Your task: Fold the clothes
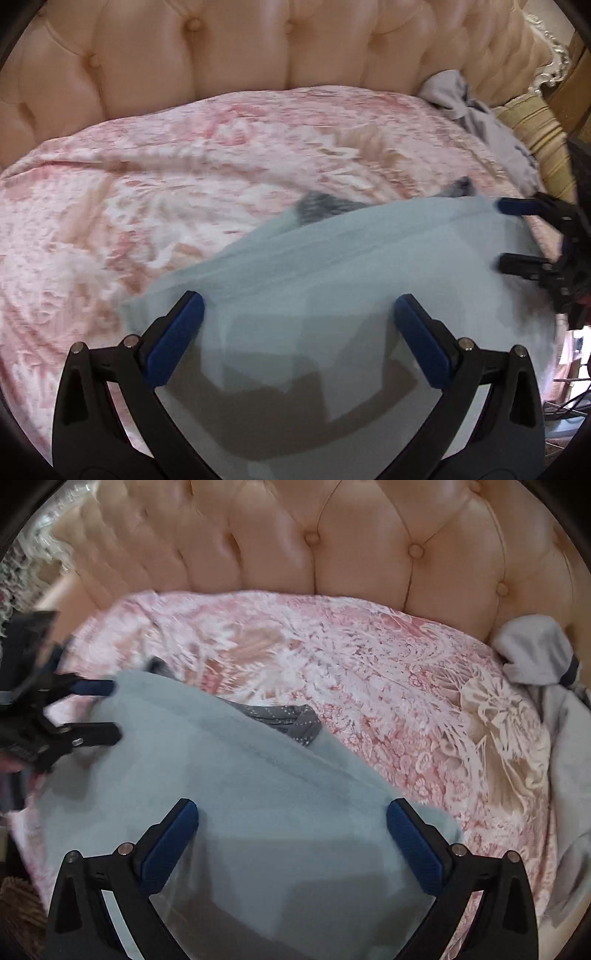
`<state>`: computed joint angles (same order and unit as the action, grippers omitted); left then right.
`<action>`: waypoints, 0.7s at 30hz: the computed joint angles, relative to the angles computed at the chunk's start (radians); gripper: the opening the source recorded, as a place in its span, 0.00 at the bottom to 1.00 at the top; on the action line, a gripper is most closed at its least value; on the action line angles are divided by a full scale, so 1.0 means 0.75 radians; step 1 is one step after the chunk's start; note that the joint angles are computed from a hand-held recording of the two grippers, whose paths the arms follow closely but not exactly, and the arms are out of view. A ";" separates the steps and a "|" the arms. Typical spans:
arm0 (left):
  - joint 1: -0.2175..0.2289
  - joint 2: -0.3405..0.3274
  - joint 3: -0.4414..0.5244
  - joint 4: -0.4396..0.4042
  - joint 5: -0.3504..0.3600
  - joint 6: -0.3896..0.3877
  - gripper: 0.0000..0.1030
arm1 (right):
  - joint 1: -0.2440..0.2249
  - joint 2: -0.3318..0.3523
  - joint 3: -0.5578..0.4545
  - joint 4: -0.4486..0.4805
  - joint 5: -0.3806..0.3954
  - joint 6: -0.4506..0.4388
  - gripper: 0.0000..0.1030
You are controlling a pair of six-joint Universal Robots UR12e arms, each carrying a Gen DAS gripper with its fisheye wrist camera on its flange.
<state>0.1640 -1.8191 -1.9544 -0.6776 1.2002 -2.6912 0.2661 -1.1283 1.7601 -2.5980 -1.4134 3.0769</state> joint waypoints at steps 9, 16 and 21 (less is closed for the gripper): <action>-0.008 0.138 -0.168 0.049 -0.020 0.133 1.00 | 0.160 -0.036 0.045 -0.059 -0.257 -0.131 1.00; 0.075 0.171 -0.167 0.055 -0.002 0.037 1.00 | 0.101 -0.122 0.164 -0.125 -0.209 0.015 1.00; 0.108 0.311 -0.276 0.034 -0.093 0.084 1.00 | 0.162 -0.199 0.213 -0.173 -0.251 -0.036 1.00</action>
<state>0.2451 -1.5859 -2.1614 -0.6519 1.1307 -2.6278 0.3874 -1.2774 1.9197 -2.7274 -1.6018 3.0497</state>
